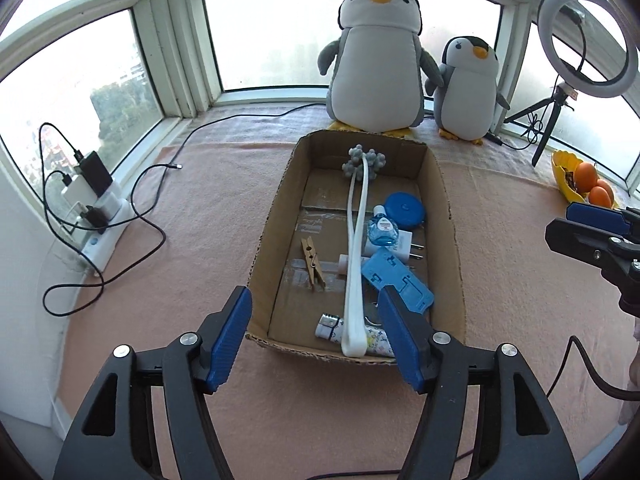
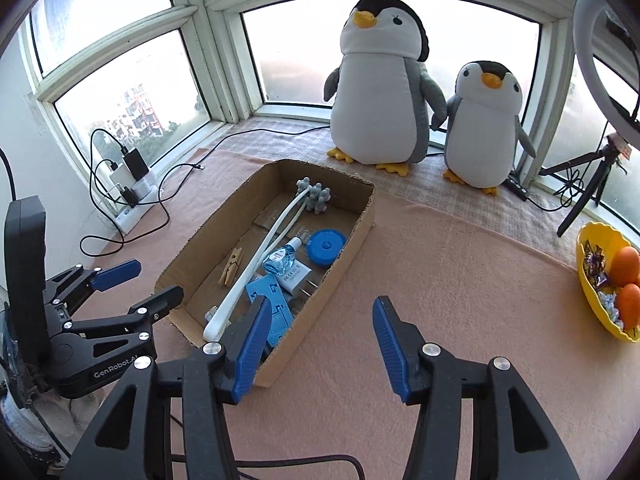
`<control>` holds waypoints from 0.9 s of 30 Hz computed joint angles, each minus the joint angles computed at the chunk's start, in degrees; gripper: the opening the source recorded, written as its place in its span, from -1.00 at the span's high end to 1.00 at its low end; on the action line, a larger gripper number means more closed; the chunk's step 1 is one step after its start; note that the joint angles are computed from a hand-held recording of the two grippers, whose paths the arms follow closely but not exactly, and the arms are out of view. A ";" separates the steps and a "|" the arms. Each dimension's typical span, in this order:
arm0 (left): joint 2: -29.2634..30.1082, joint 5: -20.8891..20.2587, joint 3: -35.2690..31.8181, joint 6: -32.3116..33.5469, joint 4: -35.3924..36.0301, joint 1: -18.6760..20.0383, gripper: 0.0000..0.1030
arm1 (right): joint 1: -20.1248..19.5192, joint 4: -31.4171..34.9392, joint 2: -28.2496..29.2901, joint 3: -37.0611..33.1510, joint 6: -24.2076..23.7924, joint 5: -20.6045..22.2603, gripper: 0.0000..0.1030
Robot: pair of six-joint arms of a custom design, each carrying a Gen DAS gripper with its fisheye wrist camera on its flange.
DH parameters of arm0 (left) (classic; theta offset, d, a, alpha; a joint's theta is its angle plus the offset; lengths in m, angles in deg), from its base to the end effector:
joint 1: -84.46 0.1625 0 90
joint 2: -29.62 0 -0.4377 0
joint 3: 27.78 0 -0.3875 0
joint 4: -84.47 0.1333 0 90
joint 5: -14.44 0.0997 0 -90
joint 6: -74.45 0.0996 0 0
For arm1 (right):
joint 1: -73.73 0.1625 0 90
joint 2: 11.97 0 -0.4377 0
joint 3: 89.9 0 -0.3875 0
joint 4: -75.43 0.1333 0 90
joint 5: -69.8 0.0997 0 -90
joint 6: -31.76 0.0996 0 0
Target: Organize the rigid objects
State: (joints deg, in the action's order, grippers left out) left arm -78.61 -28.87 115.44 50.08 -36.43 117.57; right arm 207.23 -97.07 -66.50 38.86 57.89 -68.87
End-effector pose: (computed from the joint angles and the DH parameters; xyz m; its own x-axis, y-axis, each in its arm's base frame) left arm -0.1180 -0.3226 0.2808 -0.6465 0.3244 -0.6906 0.6244 0.7451 -0.2345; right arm 0.3642 -0.2988 0.0953 -0.7968 -0.0216 0.6038 -0.3679 0.8102 -0.4564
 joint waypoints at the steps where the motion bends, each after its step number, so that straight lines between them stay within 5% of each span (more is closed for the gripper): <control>1: -1.12 -0.16 -0.10 -1.46 2.13 -1.32 -0.28 | 0.71 0.79 -0.84 0.53 1.29 -0.67 -0.04; 5: -5.37 -0.79 -0.64 -7.34 10.24 -6.55 -0.46 | 3.65 3.81 -3.88 2.25 5.92 -3.15 -0.20; 11: -10.01 -0.61 -1.70 -15.55 20.30 -13.54 -0.47 | 7.67 9.52 -6.85 3.43 12.37 -6.67 -0.23; 20: -14.58 3.14 -2.83 -27.78 29.79 -22.26 -0.57 | 13.85 18.16 -9.75 4.14 22.04 -14.41 -0.33; 27: -14.90 4.82 -3.27 -31.20 33.22 -25.87 -0.57 | 15.67 23.60 -11.82 5.20 26.95 -18.10 -0.37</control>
